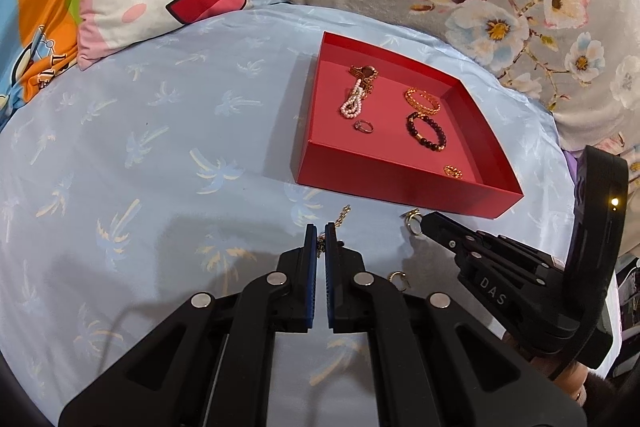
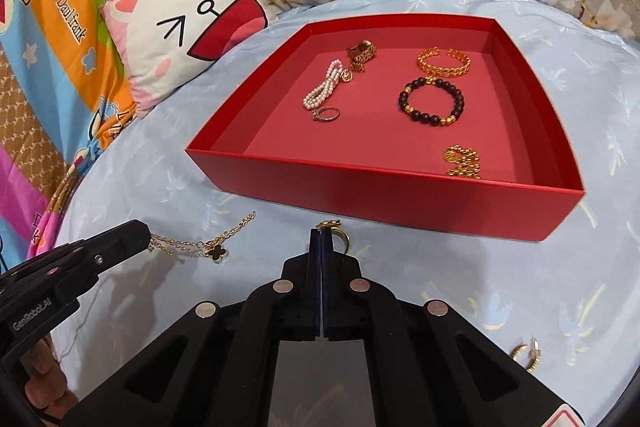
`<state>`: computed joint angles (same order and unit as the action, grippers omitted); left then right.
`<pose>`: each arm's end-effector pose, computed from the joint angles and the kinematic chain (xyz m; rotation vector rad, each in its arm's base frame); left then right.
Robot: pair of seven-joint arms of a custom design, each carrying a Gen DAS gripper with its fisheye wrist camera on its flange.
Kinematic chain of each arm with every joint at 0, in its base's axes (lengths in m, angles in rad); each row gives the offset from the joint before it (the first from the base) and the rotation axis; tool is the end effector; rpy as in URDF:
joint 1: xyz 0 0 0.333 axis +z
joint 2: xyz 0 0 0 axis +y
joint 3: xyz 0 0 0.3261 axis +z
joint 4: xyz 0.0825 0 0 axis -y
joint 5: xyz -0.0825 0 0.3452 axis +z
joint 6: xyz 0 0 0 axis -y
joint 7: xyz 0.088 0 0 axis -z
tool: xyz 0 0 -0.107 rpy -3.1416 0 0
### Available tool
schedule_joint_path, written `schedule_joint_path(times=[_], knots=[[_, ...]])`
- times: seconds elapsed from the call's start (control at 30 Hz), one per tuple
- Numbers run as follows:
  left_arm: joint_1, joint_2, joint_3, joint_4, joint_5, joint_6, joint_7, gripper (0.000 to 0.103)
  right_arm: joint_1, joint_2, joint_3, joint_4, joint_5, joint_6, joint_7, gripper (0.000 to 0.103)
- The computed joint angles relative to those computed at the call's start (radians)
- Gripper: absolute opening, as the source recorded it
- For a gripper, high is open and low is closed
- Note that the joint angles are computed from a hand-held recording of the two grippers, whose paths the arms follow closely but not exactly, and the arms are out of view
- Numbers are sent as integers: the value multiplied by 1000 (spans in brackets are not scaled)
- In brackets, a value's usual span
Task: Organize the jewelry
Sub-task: 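Grasp the gold ring with the right tool, then carry the gold ring into the red box and open the right tool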
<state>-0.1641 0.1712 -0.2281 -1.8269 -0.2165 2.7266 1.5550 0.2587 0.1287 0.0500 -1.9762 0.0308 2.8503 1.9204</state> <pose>0.5807 -0.2202 0.5525 -1.7309 2.1026 -1.0181 0.5726 0.1793 0.5222 -1.6592 1.7794 -0.3900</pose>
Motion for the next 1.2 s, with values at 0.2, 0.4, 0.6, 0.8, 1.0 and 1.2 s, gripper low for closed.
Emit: schedule_joint_path(times=[0.2,0.4,0.6,0.8,1.0,1.2], knots=[[-6,-18,-7,6,-14,8,18,3,-7,-58,-3,-49,-1,10,-2,0],[-15,-16,-1,9,4,2,2,2,-14,-8,6,3,50,-29,-62,31],[-13,-4,-1,17,7,-7,-1,2,2,54,-7,73,-16,-69,-39,31],[-10,3,-2,26,5,-6,2,2,15,52,-23,67,-85,-62,8,19],[-8,-2,-5,47,3,-15,21,2,7,-15,-23,-4,-95,-16,42,18],[-13,-2,-12,137,3,-32,63,2,-17,-120,-21,-87,-102,32,72,18]])
